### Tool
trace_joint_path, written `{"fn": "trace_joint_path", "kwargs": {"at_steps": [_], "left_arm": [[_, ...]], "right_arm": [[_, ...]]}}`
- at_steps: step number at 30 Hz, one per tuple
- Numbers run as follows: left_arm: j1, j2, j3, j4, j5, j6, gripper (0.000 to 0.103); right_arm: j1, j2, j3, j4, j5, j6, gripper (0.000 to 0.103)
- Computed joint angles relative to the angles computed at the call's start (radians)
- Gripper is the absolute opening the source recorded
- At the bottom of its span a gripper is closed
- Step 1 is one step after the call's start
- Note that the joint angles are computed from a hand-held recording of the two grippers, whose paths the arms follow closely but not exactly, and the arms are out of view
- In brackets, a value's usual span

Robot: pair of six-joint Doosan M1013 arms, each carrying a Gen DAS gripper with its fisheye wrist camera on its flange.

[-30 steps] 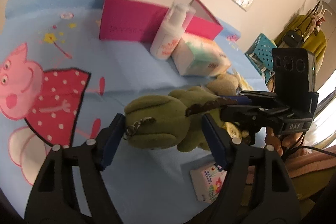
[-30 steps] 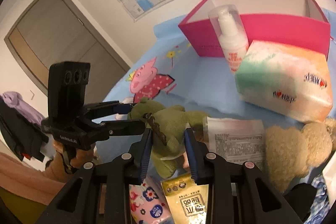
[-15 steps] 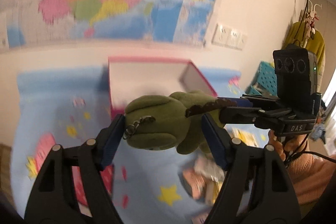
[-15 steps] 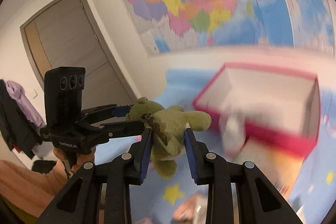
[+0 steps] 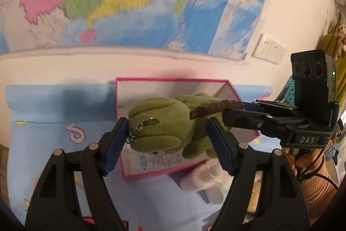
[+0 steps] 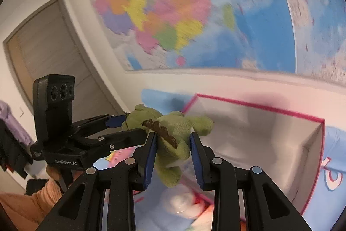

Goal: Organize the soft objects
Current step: 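Carry the green dinosaur into the pink box and release it, then move the right gripper to the yellow wet-wipes pack and grasp it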

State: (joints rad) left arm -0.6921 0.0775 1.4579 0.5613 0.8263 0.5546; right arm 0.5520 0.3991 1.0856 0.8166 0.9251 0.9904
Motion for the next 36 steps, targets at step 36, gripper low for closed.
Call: {"fn": "trace_joint_path", "kwargs": {"at_steps": [36], "left_arm": [[-0.123, -0.067, 0.096, 0.2, -0.025, -0.162, 0.079]], "right_arm": [[-0.061, -0.148, 0.206, -0.046, -0.038, 0.008, 0.062]]}}
